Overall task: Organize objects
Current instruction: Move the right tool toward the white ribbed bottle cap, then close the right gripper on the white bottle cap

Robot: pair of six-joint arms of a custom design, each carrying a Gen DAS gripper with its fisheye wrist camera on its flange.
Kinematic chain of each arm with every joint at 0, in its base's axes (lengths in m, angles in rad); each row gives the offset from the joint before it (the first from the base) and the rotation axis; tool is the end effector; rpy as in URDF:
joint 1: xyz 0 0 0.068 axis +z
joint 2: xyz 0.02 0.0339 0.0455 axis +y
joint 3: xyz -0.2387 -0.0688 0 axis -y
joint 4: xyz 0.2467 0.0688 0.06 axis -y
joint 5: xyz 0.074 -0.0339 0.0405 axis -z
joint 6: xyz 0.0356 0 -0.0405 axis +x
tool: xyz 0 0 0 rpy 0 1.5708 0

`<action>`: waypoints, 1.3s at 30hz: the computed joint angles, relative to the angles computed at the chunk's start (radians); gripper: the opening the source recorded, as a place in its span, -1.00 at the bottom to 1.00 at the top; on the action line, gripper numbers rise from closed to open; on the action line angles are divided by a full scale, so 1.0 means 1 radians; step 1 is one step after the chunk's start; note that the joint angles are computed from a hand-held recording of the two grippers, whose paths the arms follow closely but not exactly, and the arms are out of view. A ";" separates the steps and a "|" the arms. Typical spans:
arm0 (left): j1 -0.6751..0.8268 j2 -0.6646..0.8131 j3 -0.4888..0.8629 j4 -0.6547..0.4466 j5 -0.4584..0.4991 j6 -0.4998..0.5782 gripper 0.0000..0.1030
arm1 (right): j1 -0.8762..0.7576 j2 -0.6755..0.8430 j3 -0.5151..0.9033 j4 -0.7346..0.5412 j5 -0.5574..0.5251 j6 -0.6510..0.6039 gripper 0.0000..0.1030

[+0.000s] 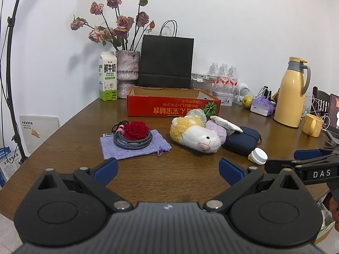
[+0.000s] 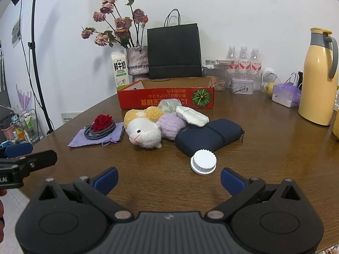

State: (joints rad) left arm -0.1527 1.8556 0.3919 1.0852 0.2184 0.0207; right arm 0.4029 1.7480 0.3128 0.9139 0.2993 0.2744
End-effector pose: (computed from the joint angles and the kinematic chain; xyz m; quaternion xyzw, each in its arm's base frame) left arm 0.2698 -0.0493 0.0635 0.1322 0.8142 -0.1268 0.5510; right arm 0.2328 0.0878 0.0583 0.0196 0.8588 0.0429 0.5101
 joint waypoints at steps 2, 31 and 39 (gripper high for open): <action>-0.001 0.010 0.008 -0.001 0.000 0.001 1.00 | -0.004 0.013 0.003 0.011 -0.002 0.001 1.00; -0.001 0.184 0.250 -0.121 -0.061 -0.016 1.00 | -0.199 0.235 0.243 -0.056 -0.157 -0.151 0.64; -0.011 0.213 0.303 -0.163 -0.078 -0.023 1.00 | -0.257 0.267 0.302 -0.116 -0.226 -0.184 0.04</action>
